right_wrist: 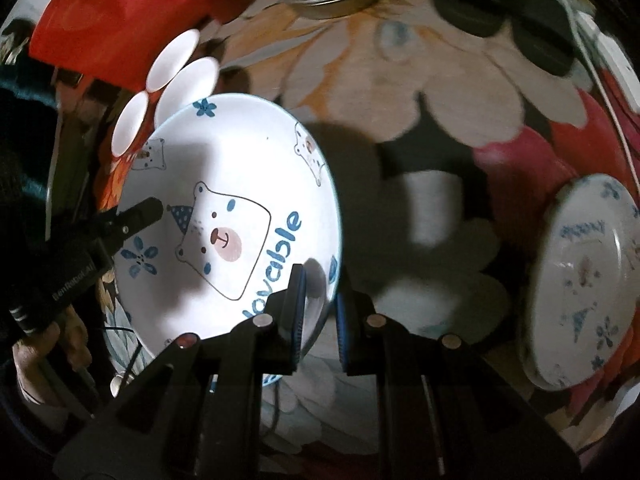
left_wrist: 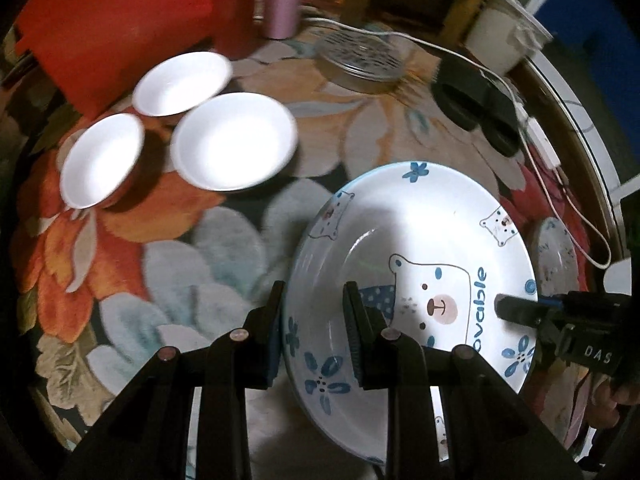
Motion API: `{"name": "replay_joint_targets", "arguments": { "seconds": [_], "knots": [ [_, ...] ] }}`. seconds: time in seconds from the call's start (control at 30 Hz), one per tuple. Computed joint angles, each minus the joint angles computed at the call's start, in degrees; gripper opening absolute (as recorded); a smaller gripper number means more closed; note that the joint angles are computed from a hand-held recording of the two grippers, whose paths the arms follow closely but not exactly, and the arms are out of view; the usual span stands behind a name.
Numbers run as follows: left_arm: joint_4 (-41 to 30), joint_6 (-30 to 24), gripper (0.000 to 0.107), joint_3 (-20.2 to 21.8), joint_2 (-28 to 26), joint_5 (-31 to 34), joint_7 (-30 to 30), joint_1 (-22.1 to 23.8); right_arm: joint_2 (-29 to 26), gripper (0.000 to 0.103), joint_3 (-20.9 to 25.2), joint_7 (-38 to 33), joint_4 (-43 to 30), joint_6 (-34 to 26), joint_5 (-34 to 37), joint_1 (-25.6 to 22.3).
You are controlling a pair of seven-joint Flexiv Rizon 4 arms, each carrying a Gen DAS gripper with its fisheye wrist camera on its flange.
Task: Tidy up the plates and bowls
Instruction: 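Lift the small bear plate with both grippers toward the stacked plates, then lower the small bear plate with both grippers onto the stacked bear plates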
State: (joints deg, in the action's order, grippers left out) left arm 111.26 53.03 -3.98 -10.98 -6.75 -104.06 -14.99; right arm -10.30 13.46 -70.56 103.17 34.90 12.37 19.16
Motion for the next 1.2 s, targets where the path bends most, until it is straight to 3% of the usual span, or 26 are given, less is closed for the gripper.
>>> {"name": "replay_joint_targets", "arguments": {
  "seconds": [0.33,0.7,0.97,1.2],
  "knots": [
    [-9.28,-2.68,0.027,-2.73,-6.42,0.92,-0.46,-4.43,5.42,0.014,-2.69,1.15,4.26,-0.59,-0.02,-4.17],
    [-24.19,-7.21,0.027,-4.07,-16.7,2.39,-0.92,-11.17,11.38,0.015,-6.27,2.3,9.98,-1.58,-2.35,-9.51],
    [-35.59,-12.91,0.027,-4.39,-25.03,2.71,0.06,-15.92,12.67,0.015,-8.64,3.99,12.44,-1.52,-4.93,-13.53],
    [-40.29,-15.41,0.027,-3.49,-28.55,3.06,-0.51,-18.45,12.38,0.015,-9.51,3.91,13.59,-0.62,-5.16,-15.58]
  ]
}}
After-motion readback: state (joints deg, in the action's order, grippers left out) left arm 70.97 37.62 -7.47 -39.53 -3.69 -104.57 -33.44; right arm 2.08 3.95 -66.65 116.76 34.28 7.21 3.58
